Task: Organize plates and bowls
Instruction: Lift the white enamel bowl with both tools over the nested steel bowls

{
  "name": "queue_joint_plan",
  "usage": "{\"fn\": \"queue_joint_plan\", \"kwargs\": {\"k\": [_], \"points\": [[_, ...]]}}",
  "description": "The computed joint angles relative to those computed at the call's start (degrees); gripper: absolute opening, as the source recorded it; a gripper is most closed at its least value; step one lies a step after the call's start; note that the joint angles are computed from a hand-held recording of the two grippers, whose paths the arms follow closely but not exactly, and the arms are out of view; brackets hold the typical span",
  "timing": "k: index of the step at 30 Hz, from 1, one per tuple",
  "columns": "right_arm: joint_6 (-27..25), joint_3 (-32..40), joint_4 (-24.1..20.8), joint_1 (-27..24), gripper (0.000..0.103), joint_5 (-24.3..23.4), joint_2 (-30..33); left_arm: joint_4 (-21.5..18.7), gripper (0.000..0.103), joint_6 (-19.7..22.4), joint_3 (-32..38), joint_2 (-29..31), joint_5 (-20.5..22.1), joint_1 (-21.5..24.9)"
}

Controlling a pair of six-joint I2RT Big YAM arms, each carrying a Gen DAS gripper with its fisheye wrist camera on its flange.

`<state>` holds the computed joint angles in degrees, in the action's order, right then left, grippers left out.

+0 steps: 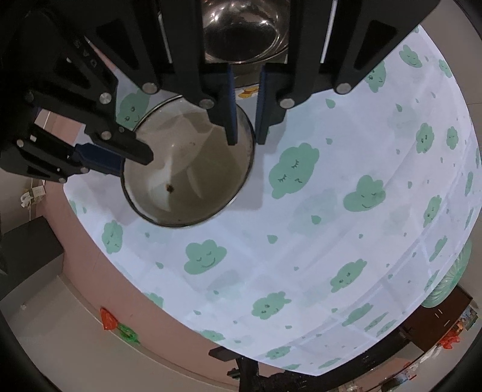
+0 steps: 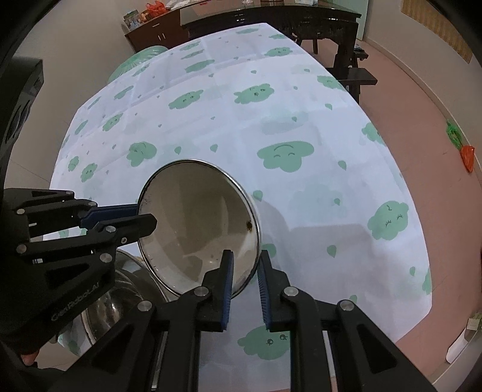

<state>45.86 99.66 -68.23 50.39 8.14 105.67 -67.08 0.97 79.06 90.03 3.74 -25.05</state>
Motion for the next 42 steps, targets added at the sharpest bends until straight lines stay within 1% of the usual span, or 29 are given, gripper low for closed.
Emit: {"fn": "queue_joint_plan", "kwargs": {"k": [10, 19, 26, 42], "points": [[-0.65, 2.16, -1.18, 0.37, 0.018, 1.57, 0.0, -0.26, 0.009, -0.3, 0.8, -1.35, -0.11, 0.37], [-1.53, 4.22, -2.47, 0.8, 0.018, 2.06, 0.05, -0.6, 0.009, -0.54, 0.84, -2.99, -0.21, 0.97], [-1.86, 5.48, -2.6, 1.59, 0.018, 1.19, 0.25, -0.76, 0.009, -0.56, -0.18, -5.11, -0.48, 1.88], [-1.96, 7.03, -3.28, 4.11, 0.018, 1.28, 0.6, -1.11, 0.009, -0.48, -4.61, -10.44, -1.4, 2.99]]}}
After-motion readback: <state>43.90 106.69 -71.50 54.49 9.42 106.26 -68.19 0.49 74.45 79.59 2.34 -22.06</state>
